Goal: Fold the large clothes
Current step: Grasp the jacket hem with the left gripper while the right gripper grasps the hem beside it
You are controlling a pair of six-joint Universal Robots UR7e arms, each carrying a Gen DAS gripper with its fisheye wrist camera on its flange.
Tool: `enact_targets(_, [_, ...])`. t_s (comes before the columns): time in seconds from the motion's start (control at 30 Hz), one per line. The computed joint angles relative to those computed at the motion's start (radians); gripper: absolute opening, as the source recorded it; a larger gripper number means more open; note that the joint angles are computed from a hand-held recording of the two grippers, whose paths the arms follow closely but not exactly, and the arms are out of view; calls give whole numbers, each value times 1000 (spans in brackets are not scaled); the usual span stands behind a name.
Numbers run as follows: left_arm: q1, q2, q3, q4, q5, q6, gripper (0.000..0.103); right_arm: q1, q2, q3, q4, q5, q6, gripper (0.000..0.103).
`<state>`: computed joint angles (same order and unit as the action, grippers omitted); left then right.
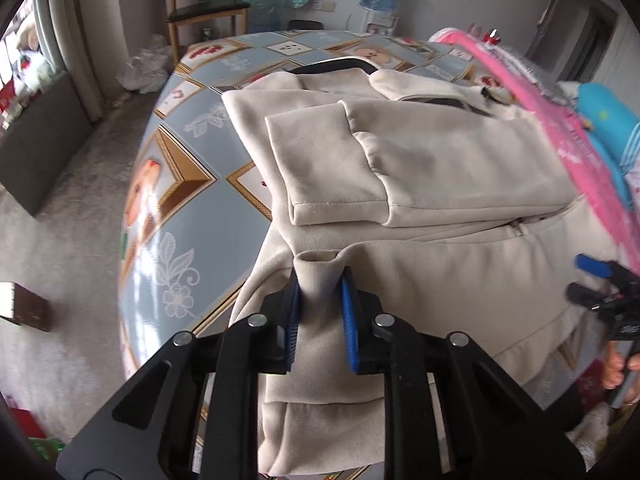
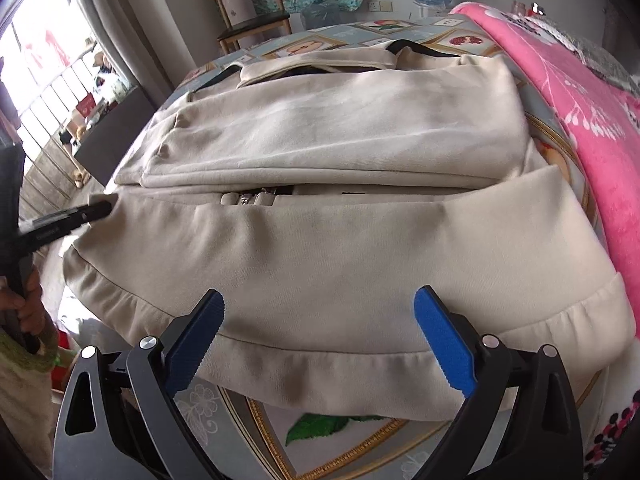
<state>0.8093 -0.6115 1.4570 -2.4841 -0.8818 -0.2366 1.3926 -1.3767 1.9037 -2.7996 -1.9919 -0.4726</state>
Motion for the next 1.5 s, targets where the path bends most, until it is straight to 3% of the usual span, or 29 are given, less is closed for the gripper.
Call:
enact_targets(0.13, [-46, 37, -15, 95, 156, -58, 16, -28, -70, 10, -19, 32, -5, 93])
enact_targets(0.33, [-73, 74, -47, 211, 254, -121, 14, -81, -121, -38, -39, 3, -23, 93])
enact_targets(0.47, [-68, 71, -55, 225, 238, -152, 14, -112, -105, -112, -8, 18, -43, 93])
enact_targets(0.63, [-68, 73, -62, 241, 238, -176, 15, -126, -28, -231, 94, 34, -57, 84])
enact_targets(0.73, [-67, 78, -71, 250, 237, -185, 15, -134, 23, -296, 156, 7, -42, 74])
enact_targets(0.8, [-66, 77, -73, 253, 234, -187, 15, -133, 42, -316, 182, -21, -39, 62])
enact_targets(0.87, [-66, 77, -73, 254, 232, -190, 15, -130, 29, -308, 209, 0, -39, 48])
enact_targets(0.97, [-65, 76, -74, 256, 227, -195, 15, -104, 6, -261, 145, -34, -88, 39])
enact_targets(1.13, [-65, 75, -75, 259, 226, -195, 15, -88, -43, -218, 151, 9, -159, 38])
enact_targets(1.3, [-64, 75, -75, 257, 224, -196, 15, -99, -28, -260, 247, 36, -179, 38])
enact_targets(1.4, [-64, 75, -75, 257, 224, -196, 15, -119, 13, -325, 294, 53, -143, 38])
enact_targets(1.5, [-64, 75, -76, 259, 222, -199, 15, -156, 49, -411, 386, 124, -64, 38])
